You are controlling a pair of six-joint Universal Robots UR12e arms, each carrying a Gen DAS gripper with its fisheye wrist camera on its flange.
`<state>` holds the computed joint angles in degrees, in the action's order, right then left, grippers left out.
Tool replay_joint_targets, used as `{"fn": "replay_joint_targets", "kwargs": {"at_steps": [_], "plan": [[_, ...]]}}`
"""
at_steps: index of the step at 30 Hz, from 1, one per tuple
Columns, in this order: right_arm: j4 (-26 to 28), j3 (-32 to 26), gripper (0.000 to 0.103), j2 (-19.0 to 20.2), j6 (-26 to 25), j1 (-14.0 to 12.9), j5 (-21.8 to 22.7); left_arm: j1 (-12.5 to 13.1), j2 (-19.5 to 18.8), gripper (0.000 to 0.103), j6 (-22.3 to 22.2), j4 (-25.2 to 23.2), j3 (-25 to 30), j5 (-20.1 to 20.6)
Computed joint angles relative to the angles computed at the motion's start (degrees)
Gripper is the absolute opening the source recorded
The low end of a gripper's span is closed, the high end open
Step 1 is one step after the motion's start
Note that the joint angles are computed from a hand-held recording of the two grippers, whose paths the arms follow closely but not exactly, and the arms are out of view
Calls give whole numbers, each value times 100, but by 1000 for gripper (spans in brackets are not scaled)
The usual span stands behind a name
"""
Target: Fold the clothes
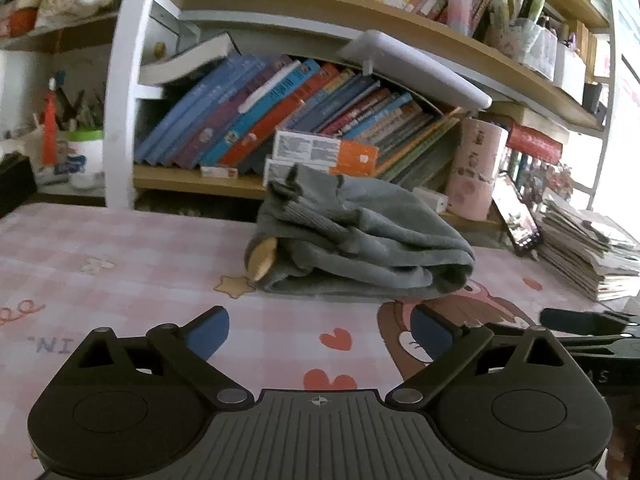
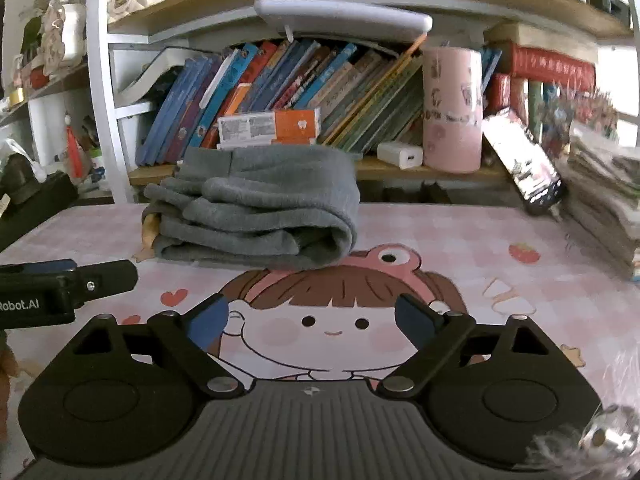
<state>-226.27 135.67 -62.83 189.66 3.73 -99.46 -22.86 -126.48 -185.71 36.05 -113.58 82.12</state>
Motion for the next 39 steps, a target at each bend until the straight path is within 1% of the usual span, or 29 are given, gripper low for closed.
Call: {"fn": "replay_joint_targets", "kwargs": {"at_steps": [3, 5, 10, 12, 15, 17, 24, 27, 39], "plan": [[-172, 20, 95, 35, -40, 65, -164, -49, 11, 102, 45, 108, -45, 254], [-151, 54, 95, 7, -16, 83, -149, -84, 15, 103, 106, 172, -69, 389], [-279, 85, 97, 13, -143, 184, -250, -117, 36, 103, 281, 142, -79, 451], [-295, 81, 97, 18, -163, 194, -274, -118, 39, 103, 251, 94, -69, 469], [-217, 77, 98, 1, -65, 177, -290, -109, 48, 103, 182, 18, -62, 486], [-208, 76, 98, 0, -6, 171, -313, -116, 46, 103, 188, 33, -67, 505], [-219, 64, 100, 17, 9, 193, -390, -174, 20, 103, 437, 186, -72, 598], [-208, 62, 101, 14, -11, 196, -393, -170, 39, 103, 414, 88, -71, 578], [-198, 56, 102, 13, -50, 197, -396, -191, 41, 103, 399, 32, -58, 680]]}}
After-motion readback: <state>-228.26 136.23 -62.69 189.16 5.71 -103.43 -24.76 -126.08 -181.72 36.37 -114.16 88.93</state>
